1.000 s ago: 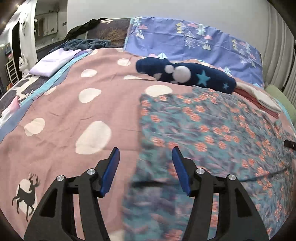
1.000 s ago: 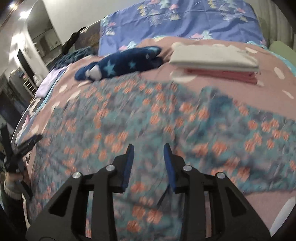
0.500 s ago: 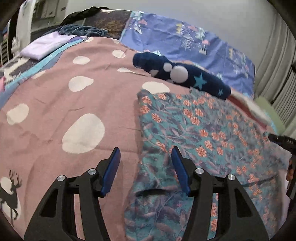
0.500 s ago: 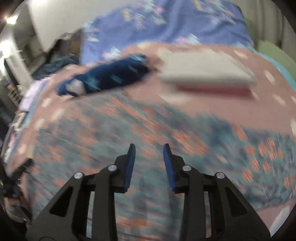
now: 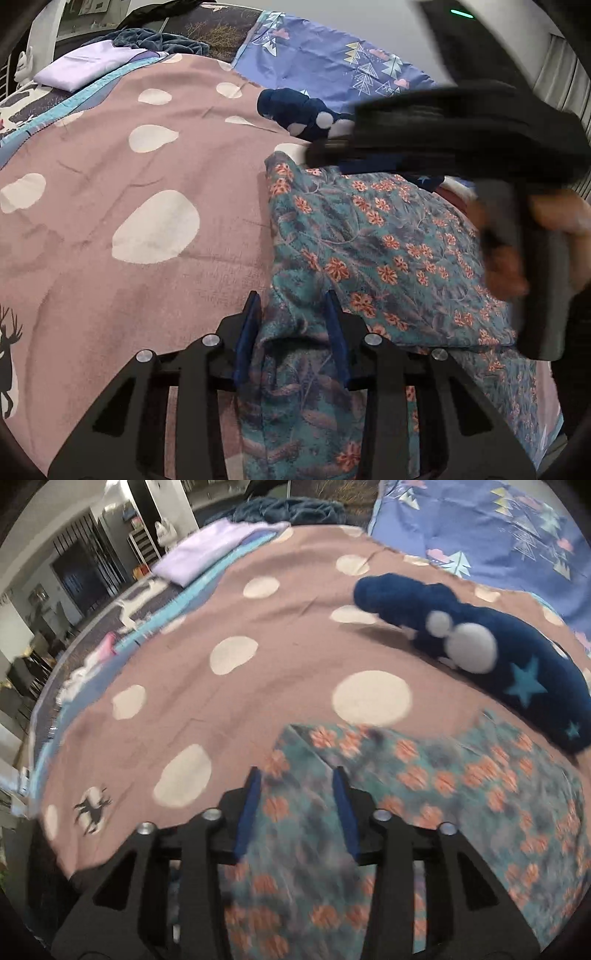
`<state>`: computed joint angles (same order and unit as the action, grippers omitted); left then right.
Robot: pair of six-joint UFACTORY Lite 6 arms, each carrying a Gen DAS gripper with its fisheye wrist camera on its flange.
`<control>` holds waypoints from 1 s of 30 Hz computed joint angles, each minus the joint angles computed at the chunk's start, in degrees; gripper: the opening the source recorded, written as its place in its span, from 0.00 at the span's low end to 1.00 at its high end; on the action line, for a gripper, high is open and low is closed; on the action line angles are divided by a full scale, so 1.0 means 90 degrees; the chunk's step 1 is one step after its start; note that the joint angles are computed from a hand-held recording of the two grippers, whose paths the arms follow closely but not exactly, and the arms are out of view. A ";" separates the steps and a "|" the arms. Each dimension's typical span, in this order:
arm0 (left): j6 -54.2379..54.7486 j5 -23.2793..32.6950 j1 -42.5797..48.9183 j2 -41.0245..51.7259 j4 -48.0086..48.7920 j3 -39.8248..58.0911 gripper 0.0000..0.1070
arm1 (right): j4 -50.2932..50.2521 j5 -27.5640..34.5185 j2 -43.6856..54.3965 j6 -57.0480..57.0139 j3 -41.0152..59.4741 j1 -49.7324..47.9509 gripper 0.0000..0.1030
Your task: Fold small clothes
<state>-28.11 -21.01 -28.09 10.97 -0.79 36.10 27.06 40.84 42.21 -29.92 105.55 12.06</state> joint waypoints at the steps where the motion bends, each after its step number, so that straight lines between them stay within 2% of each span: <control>1: -0.0050 -0.0017 0.0005 0.0032 0.0045 0.0009 0.35 | -0.0304 0.0006 0.0326 0.0347 0.0396 0.0163 0.44; 2: -0.0073 -0.0031 0.0008 0.0050 0.0066 0.0008 0.35 | -0.0522 0.0059 0.0618 0.0602 0.0734 0.0280 0.44; 4: 0.0067 -0.0023 -0.0006 0.0060 -0.0114 0.0014 0.29 | -0.0827 0.0284 0.1230 0.0889 0.1445 0.0483 0.03; 5: 0.0176 -0.0016 -0.0018 0.0054 -0.0266 0.0006 0.18 | -0.1144 0.0337 0.1485 0.1144 0.1742 0.0591 0.02; 6: 0.0049 -0.0062 0.0018 0.0042 -0.0152 -0.0029 0.12 | -0.1231 0.0268 0.1540 0.1237 0.1773 0.0635 0.02; 8: -0.0049 -0.0145 0.0073 -0.0013 -0.0157 -0.0126 0.10 | -0.1292 0.0047 0.1614 0.1373 0.1881 0.0709 0.02; 11: 0.0309 -0.0157 0.0038 -0.0067 -0.0767 -0.0211 0.10 | -0.1322 0.0021 0.1981 0.1515 0.2585 0.0825 0.00; 15: -0.0054 -0.0204 0.0110 -0.0081 -0.0414 -0.0256 0.11 | -0.1262 0.0142 0.2279 0.1175 0.2909 0.0893 0.00; 17: -0.0607 -0.0292 0.0261 -0.0063 0.0163 -0.0309 0.14 | -0.1136 -0.0245 0.1682 0.1017 0.1903 0.0768 0.01; 19: -0.1136 -0.0386 0.0428 -0.0021 0.0738 -0.0324 0.14 | -0.0431 -0.0679 0.0714 0.0420 0.0571 0.0421 0.12; 21: -0.1160 -0.0398 0.0441 -0.0014 0.0780 -0.0322 0.15 | 0.0482 -0.0998 -0.0304 -0.0470 -0.0762 -0.0079 0.24; 23: -0.1005 -0.0341 0.0367 -0.0027 0.0645 -0.0302 0.15 | 0.1367 -0.1099 -0.1401 -0.1664 -0.2094 -0.0828 0.26; 25: -0.0988 -0.0288 0.0352 -0.0002 0.0671 -0.0254 0.17 | 0.1795 -0.1048 -0.2377 -0.2664 -0.3205 -0.1810 0.29; 28: -0.0942 -0.0252 0.0330 0.0000 0.0623 -0.0234 0.18 | 0.1893 -0.0738 -0.2969 -0.3408 -0.3830 -0.3561 0.31; 30: -0.0868 -0.0257 0.0303 -0.0010 0.0536 -0.0250 0.18 | 0.1959 -0.0077 -0.2667 -0.3617 -0.3518 -0.4744 0.33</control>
<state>-35.92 -23.32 -25.37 10.88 4.03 33.86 44.69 40.14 18.21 -62.47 73.89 -30.64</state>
